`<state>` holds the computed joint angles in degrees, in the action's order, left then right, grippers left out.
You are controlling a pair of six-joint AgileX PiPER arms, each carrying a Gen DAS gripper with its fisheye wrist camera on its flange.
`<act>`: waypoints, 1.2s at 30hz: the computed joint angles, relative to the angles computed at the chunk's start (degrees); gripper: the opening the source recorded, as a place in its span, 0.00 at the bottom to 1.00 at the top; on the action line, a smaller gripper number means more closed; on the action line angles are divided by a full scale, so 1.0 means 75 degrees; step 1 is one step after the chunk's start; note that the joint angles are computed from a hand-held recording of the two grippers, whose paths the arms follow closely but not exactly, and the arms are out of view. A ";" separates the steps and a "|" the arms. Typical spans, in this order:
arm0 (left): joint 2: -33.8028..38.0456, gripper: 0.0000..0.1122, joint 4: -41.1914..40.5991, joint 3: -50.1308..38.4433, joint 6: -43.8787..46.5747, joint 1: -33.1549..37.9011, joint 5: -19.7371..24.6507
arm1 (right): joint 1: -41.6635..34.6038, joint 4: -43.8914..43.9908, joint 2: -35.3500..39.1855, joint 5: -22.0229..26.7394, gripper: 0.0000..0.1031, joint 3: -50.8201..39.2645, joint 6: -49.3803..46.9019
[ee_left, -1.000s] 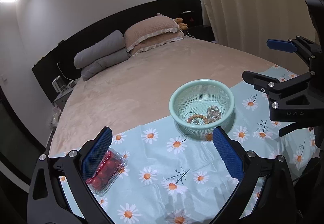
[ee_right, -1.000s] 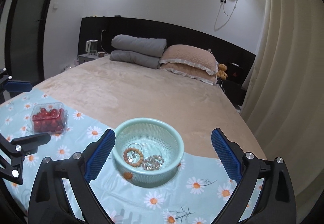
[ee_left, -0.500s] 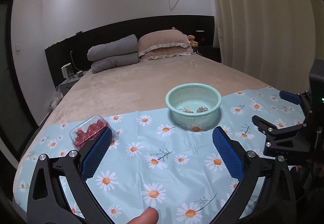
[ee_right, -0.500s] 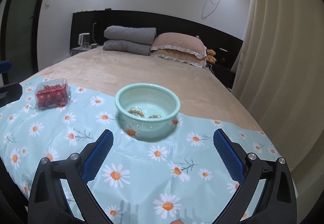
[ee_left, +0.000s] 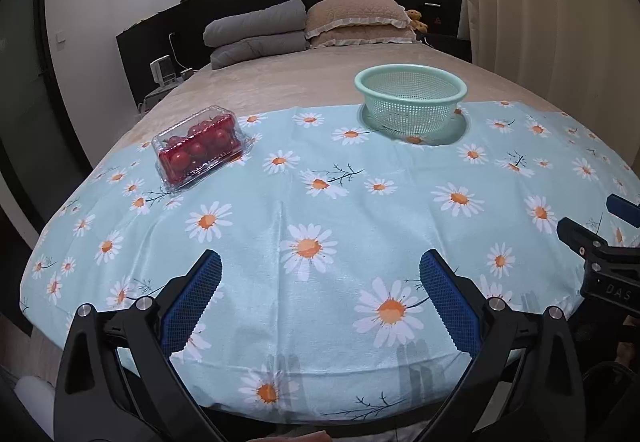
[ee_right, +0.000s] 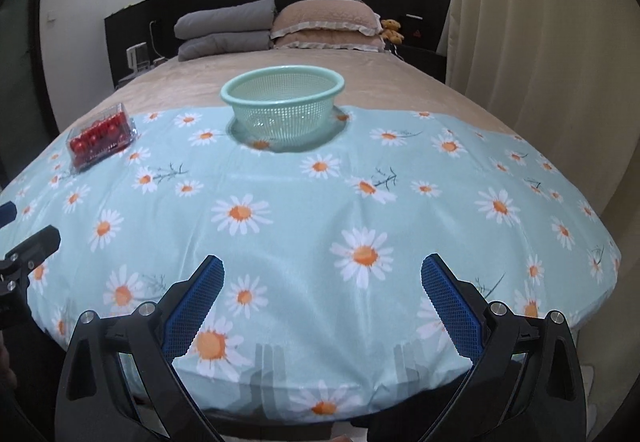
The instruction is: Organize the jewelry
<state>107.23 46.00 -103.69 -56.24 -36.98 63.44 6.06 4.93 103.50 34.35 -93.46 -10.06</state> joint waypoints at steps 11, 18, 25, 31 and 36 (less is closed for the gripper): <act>-0.0494 0.87 0.0884 0.0050 -0.0557 -0.0576 0.0792 | 0.0357 -0.1490 -0.1285 -0.0447 0.92 0.1196 0.1062; -0.0554 0.87 0.0284 -0.0003 -0.0167 -0.0521 0.0720 | 0.0359 -0.1468 -0.1334 -0.0343 0.92 0.1162 0.1150; -0.0534 0.87 0.0634 -0.0034 -0.0167 -0.0798 0.0788 | 0.0425 -0.1306 -0.1483 -0.0300 0.92 0.1212 0.1041; -0.0567 0.87 0.0600 -0.0058 -0.0175 -0.0797 0.0729 | 0.0424 -0.1495 -0.1488 -0.0263 0.92 0.1201 0.1315; -0.0554 0.87 0.0569 -0.0070 -0.0226 -0.0807 0.0790 | 0.0516 -0.1748 -0.1445 -0.0197 0.92 0.1189 0.1377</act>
